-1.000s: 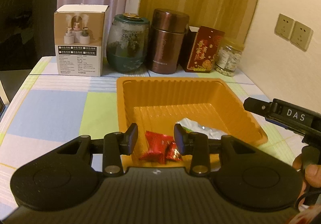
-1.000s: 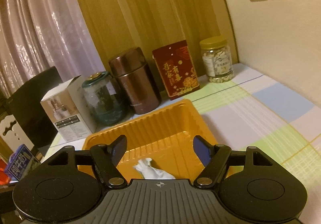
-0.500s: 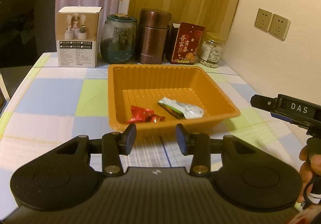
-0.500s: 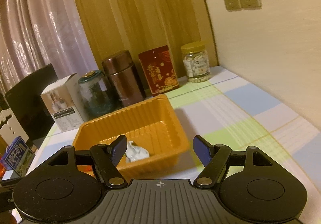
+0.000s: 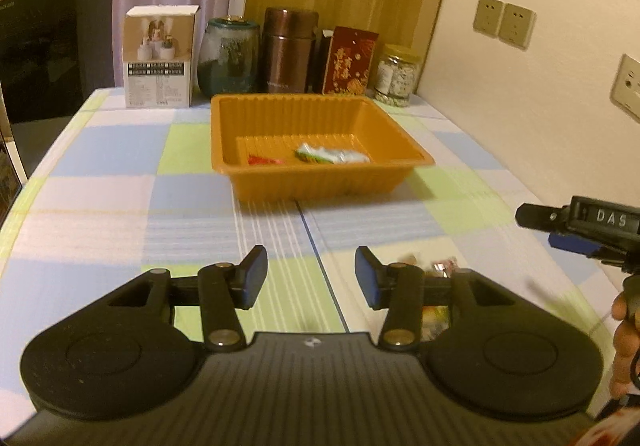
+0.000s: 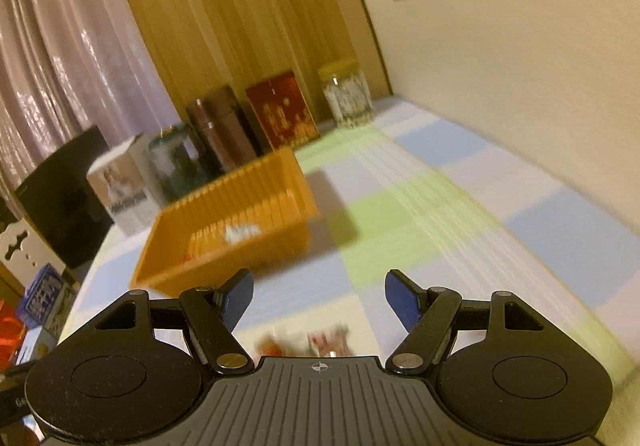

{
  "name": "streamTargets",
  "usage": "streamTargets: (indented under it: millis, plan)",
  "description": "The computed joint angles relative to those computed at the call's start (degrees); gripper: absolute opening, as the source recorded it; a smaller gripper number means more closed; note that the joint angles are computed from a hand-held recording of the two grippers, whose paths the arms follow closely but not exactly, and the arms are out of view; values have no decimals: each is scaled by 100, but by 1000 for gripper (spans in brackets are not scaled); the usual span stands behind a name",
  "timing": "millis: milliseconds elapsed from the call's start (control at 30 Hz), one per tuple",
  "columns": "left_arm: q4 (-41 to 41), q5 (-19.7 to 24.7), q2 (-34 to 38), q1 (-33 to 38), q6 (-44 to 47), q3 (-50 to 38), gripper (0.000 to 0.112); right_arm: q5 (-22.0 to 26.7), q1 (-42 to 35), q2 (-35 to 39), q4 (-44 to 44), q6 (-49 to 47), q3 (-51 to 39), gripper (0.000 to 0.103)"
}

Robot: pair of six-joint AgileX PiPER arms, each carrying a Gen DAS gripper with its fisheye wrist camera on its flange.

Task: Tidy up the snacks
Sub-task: 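Move both tools back toward the remaining snack pile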

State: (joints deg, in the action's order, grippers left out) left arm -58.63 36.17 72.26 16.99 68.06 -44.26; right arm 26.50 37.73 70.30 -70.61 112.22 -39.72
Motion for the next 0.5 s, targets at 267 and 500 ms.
streamTargets:
  millis: [267,500]
  plan:
    - [-17,491,-580,310,556,743,51,420,759,-508,-77,301,933,73]
    - [-202,565,-503,79,1531,1059,68,459,767,-850,138,170,1459,73]
